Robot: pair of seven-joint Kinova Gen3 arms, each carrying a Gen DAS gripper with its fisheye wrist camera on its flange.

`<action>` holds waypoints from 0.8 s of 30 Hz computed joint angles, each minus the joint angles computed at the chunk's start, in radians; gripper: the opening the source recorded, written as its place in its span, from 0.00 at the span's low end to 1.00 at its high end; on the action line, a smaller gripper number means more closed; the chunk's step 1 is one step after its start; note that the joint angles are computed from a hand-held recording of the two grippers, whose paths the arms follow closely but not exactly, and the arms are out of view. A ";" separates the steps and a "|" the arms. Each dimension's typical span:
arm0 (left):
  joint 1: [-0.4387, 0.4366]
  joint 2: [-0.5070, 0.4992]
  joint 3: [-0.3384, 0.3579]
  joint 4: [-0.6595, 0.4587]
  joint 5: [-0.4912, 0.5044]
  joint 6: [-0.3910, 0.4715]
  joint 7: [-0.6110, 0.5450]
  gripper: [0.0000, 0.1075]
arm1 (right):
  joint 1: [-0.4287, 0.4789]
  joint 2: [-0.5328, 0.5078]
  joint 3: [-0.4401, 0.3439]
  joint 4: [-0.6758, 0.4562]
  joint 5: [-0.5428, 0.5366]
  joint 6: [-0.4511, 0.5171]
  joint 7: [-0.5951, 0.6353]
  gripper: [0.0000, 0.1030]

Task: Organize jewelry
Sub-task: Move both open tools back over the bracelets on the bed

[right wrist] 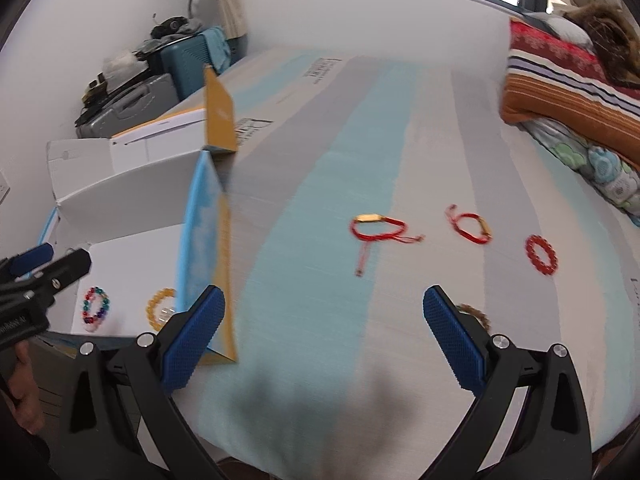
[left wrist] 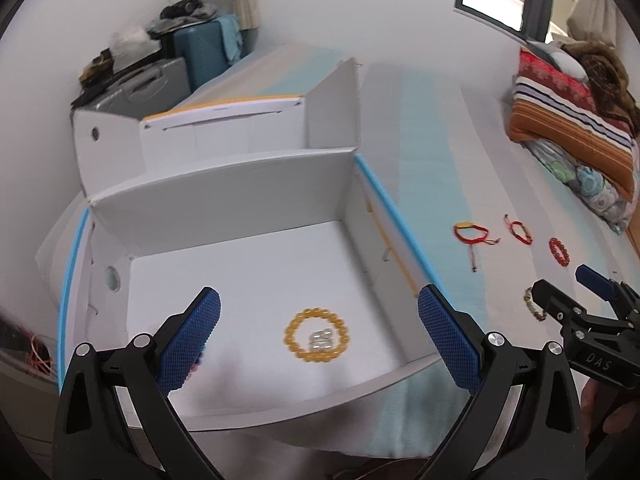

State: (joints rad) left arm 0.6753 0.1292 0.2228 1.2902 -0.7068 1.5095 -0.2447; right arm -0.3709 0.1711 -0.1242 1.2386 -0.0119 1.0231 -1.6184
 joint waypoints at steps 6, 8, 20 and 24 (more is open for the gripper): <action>0.036 0.075 -0.008 -0.080 -0.015 -0.031 -0.019 0.91 | 0.059 -0.011 0.030 0.037 -0.005 -0.006 0.021 0.93; 0.056 0.101 -0.023 -0.110 -0.019 -0.042 -0.039 0.91 | 0.082 -0.010 0.038 0.047 -0.008 -0.009 0.033 0.93; 0.106 0.332 -0.136 -0.382 0.047 -0.125 -0.210 0.91 | 0.209 0.047 0.073 0.082 -0.067 -0.047 0.115 0.93; 0.103 0.437 -0.170 -0.502 0.086 -0.150 -0.283 0.91 | 0.248 0.096 0.078 0.073 -0.098 -0.053 0.132 0.93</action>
